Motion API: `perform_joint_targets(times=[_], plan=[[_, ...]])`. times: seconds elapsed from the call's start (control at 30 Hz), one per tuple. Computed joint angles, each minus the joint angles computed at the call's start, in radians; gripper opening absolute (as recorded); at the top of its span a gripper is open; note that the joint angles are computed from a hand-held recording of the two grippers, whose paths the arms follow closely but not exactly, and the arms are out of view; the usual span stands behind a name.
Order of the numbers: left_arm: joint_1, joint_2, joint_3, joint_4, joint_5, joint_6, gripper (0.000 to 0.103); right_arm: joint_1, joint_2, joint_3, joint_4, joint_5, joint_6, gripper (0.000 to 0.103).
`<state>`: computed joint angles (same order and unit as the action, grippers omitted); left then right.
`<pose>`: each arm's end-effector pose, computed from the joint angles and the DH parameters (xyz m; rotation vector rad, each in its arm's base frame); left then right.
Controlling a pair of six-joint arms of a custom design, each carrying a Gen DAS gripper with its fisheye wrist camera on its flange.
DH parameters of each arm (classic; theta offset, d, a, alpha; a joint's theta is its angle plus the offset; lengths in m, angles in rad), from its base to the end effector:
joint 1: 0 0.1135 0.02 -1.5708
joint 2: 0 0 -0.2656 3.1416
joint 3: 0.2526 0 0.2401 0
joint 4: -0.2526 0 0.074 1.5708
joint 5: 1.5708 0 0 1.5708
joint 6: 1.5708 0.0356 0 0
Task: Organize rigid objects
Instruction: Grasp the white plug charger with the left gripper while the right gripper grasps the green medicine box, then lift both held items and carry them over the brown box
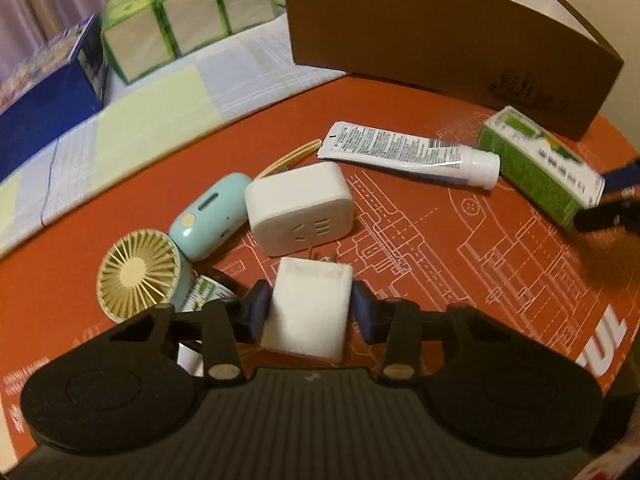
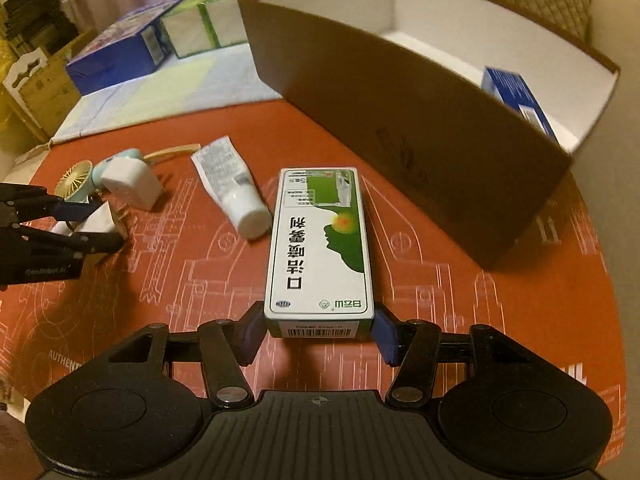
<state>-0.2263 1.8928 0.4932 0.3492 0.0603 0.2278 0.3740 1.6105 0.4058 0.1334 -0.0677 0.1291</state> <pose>0.2502 -0.0598 0.0516 0.6103 2.5481 -0.0785 0.2060 0.0834 0.0872 -0.3481 2.6401 0.2564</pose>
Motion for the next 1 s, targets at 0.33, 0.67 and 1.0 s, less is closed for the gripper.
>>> perform_joint_targets(times=[0.33,0.67,1.0], plan=[[-0.013,-0.016,0.022,-0.074,0.012,-0.258,0.036,-0.006,0.03,0.024,0.029,0.007,0.007,0.07],[-0.04,-0.002,0.059,-0.108,-0.025,-0.273,0.036,0.029,0.232,0.185,0.046,0.042,-0.023,0.069],[-0.04,-0.006,0.04,-0.082,-0.025,-0.266,0.036,0.032,0.266,0.209,0.025,0.058,-0.081,0.052]])
